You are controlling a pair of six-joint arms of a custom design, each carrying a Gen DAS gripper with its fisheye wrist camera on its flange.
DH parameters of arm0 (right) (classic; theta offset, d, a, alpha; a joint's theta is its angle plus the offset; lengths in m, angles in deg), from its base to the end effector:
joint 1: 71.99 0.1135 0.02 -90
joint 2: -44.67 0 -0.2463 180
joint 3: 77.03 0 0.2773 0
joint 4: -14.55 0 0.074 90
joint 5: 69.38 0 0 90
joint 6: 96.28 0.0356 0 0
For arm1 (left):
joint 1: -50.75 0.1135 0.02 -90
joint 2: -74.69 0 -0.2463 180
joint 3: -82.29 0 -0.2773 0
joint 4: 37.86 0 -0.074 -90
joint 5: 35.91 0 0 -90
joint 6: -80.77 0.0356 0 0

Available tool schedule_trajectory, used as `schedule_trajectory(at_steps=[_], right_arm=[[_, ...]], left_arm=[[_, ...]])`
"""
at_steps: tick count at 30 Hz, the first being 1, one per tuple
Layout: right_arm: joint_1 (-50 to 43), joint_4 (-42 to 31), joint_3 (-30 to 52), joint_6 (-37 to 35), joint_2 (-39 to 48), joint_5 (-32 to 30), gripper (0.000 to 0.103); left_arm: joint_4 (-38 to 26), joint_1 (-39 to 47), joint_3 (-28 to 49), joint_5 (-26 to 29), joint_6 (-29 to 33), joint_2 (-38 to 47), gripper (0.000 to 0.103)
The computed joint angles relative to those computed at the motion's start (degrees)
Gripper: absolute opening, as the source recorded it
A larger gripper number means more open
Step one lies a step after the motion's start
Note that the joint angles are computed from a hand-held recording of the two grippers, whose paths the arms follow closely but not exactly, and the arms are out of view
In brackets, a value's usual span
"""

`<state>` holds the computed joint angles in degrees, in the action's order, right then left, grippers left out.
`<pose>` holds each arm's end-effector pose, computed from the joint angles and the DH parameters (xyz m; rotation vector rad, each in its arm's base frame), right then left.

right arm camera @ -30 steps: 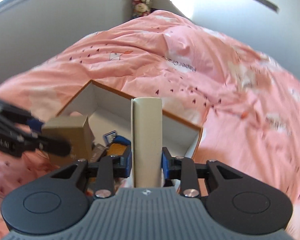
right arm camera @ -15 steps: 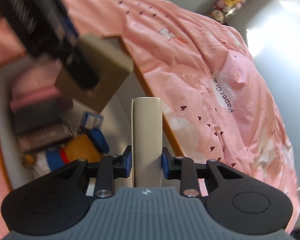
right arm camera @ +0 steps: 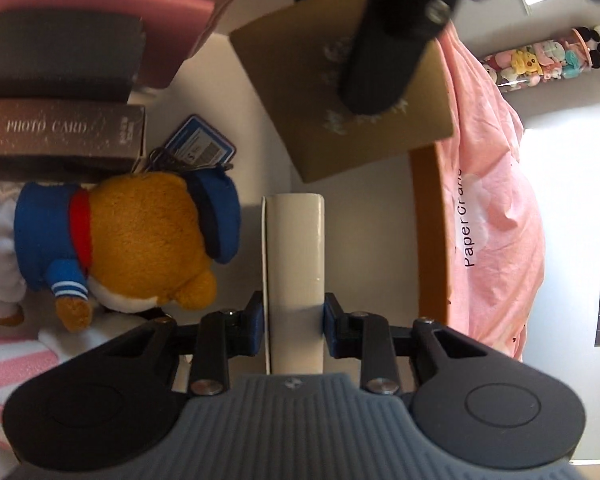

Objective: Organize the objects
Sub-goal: 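Carry the gold box and cream box over the rim and lower them inside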

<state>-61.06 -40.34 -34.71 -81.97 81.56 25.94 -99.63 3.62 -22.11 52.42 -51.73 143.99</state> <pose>0.1677 0.0290 0.2044 -1.7016 1.8682 -0.5989 0.1849 -0.1977 0.2840 0.0947 2.6387 -0.5511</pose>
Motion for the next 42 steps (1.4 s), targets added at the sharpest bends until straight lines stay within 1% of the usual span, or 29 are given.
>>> schedule_trajectory(at_steps=[3,4,5,9,11,12,13,16,19,22,26,28,30,32,35,37,39,42], right_arm=[[-1.0,0.2,0.7,0.1,1.3,-0.7,0.033],[-1.6,-0.1,1.4,0.3,1.9,-1.1,0.037],[-2.5,-0.8,2.5,0.8,2.8,-1.8,0.039],[-8.0,-8.1,10.5,2.2,9.3,-7.1,0.042],[-10.7,-11.0,14.0,2.9,12.4,-8.6,0.042],[-11.8,-12.2,15.7,4.0,14.1,-9.0,0.039],[-12.7,-13.1,17.1,5.2,15.6,-9.4,0.031],[-14.7,-14.5,19.4,7.4,18.6,-10.0,0.024],[-15.1,-13.1,19.3,9.4,19.6,-9.3,0.019],[-15.6,-11.8,19.9,12.1,21.1,-10.0,0.018],[-14.5,-9.3,20.2,16.0,22.6,-8.0,0.015],[-14.4,-9.8,20.9,16.8,23.0,-8.1,0.015],[-14.4,-10.3,21.3,17.8,22.7,-8.4,0.015],[-14.5,-10.6,19.6,18.8,20.1,-8.4,0.015],[-15.0,-12.2,19.8,20.9,18.6,-8.7,0.015],[-15.6,-13.2,20.2,21.4,17.8,-9.7,0.015],[-15.4,-13.8,18.1,22.0,14.3,-10.3,0.016],[-14.8,-14.2,18.0,22.5,13.4,-11.0,0.016]], left_arm=[[0.3,0.1,0.1,0.2,0.0,1.1,0.062],[0.4,0.2,0.2,0.3,0.0,1.4,0.062],[0.5,0.3,0.1,0.5,0.0,1.6,0.062],[0.9,0.3,0.1,0.9,-0.1,2.3,0.062],[0.9,0.4,0.0,1.0,-0.1,2.6,0.062],[0.9,0.4,0.0,1.0,-0.1,2.8,0.062],[0.7,0.4,0.1,0.9,-0.2,2.9,0.062],[0.5,0.8,-0.2,0.7,-0.6,3.0,0.062],[0.1,1.3,-0.3,0.6,-0.7,2.9,0.062],[-0.2,2.0,-0.1,0.8,-0.2,2.9,0.062],[-0.6,2.5,0.8,1.1,0.1,3.9,0.062],[-1.2,2.4,1.3,0.9,0.0,4.9,0.062],[-2.3,1.3,2.5,-1.0,0.6,6.3,0.062],[-3.6,-0.3,3.9,-3.4,1.0,7.9,0.062],[-6.3,-1.5,6.6,-6.2,1.9,11.2,0.062],[-8.2,-1.7,9.0,-6.7,2.4,14.0,0.062],[-10.8,-2.1,12.1,-7.3,3.2,17.5,0.062],[-14.0,-2.1,16.5,-7.2,3.7,22.2,0.063]])
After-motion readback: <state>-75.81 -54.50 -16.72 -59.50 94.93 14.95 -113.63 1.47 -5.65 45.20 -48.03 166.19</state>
